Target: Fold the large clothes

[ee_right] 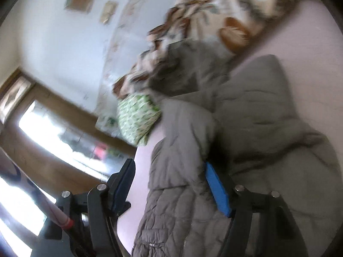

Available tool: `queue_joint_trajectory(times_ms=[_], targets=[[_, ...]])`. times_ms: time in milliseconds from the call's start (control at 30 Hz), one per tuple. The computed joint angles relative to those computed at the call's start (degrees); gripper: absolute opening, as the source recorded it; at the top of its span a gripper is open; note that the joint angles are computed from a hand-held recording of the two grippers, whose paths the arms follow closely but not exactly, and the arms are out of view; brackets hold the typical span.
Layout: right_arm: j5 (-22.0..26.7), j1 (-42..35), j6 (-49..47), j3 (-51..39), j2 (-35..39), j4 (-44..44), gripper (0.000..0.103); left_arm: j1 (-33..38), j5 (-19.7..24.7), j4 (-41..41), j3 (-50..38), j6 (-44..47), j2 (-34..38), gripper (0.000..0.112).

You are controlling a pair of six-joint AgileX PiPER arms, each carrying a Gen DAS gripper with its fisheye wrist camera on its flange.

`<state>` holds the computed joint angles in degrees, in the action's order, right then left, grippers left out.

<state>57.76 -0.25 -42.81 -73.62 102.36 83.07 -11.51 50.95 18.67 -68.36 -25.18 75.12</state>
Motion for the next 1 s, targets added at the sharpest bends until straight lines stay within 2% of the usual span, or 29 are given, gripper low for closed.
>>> queue_joint_trajectory(times_ms=[300,500,600,633,700,733,867,1000], targets=[[1.28,-12.26,9.83,0.85,1.66,3.25,0.078,-18.17,-0.19,11.87,-9.49,-5.49,15.90,0.067],[0.12,-14.89,12.27,-1.44,0.53,-3.36,0.079,-22.68,0.15,13.22,-17.73,-4.38,27.41,0.067],[-0.49,-15.13,11.83,-1.10,-0.42,-6.34,0.079,-23.95,3.10,19.33,-21.35,-9.00,32.84,0.066],[-0.72,-15.09,11.47,-0.92,-0.50,-6.87,0.079,-24.07,4.34,20.06,-22.46,-9.75,33.98,0.057],[-2.13,-14.02,11.96,-1.58,-0.44,-9.53,0.079,-21.54,5.15,15.92,-24.50,-8.70,34.65,0.035],[-3.57,-12.88,12.58,-2.10,-0.71,-11.76,0.079,-20.26,4.45,13.76,-24.59,-8.14,34.04,0.030],[-8.90,-8.20,15.08,-3.35,-1.72,-20.39,0.079,-14.04,2.56,8.40,-22.98,-5.82,27.44,0.026],[-12.41,-3.26,18.49,-4.49,-1.87,-27.99,0.079,-3.35,2.00,2.47,-23.08,-1.16,21.57,0.025]])
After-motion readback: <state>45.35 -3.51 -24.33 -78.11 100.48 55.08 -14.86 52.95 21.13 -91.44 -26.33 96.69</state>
